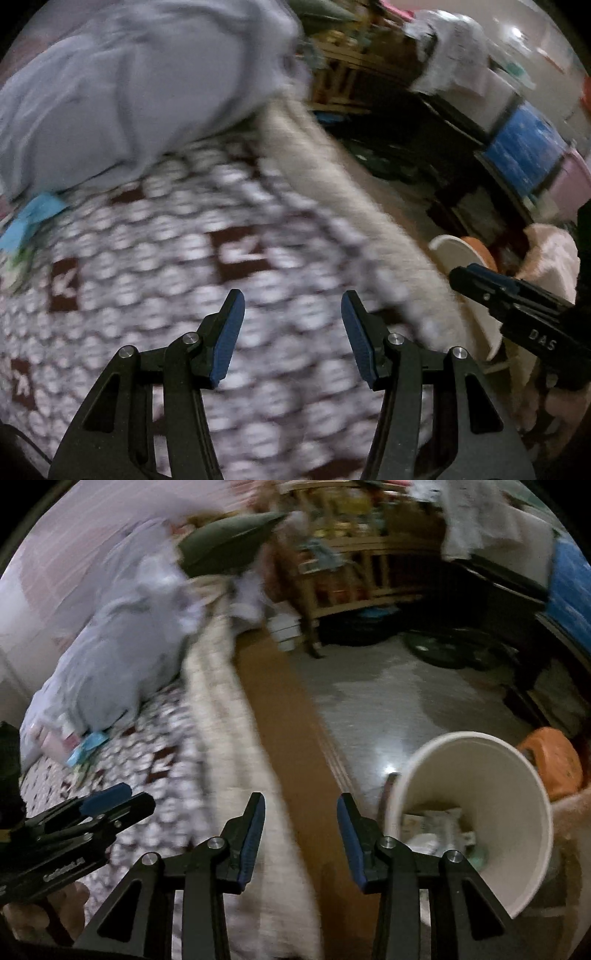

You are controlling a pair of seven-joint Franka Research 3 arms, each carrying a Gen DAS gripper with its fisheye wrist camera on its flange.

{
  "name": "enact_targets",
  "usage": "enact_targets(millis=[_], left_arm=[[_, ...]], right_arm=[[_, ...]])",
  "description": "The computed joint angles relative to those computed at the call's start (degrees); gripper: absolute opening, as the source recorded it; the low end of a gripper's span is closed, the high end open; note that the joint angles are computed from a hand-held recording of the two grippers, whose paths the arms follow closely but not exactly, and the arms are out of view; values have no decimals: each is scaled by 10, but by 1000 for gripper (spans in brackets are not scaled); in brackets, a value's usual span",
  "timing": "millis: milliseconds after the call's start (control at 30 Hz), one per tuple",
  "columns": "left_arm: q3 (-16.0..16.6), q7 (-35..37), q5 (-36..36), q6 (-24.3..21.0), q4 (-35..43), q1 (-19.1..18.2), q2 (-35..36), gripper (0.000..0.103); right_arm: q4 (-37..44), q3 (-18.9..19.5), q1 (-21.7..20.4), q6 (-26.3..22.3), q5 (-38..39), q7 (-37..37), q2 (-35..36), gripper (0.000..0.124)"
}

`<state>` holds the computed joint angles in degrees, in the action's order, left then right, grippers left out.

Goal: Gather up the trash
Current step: 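Move both open tools back to the trash on the blanket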

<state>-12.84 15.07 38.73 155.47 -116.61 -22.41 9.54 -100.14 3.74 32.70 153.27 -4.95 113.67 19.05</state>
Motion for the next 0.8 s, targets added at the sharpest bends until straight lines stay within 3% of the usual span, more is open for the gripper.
enact_targets(millis=[233,433,633,800], left_arm=[[9,-70,19,7,-157,53,-131,53],[17,-46,-16,-9,-240,126,-219,53],[32,-27,-24,5,-259,200,-238,58],[56,11,-42,16,-227,243,-186,58]], right_arm=[[151,33,31,-55,39,-63,107,41],[318,33,80,-132,49,-110,213,42],[463,22,112,-196,61,-128,301,46],[586,8,124,-251,68,-130,371,48]])
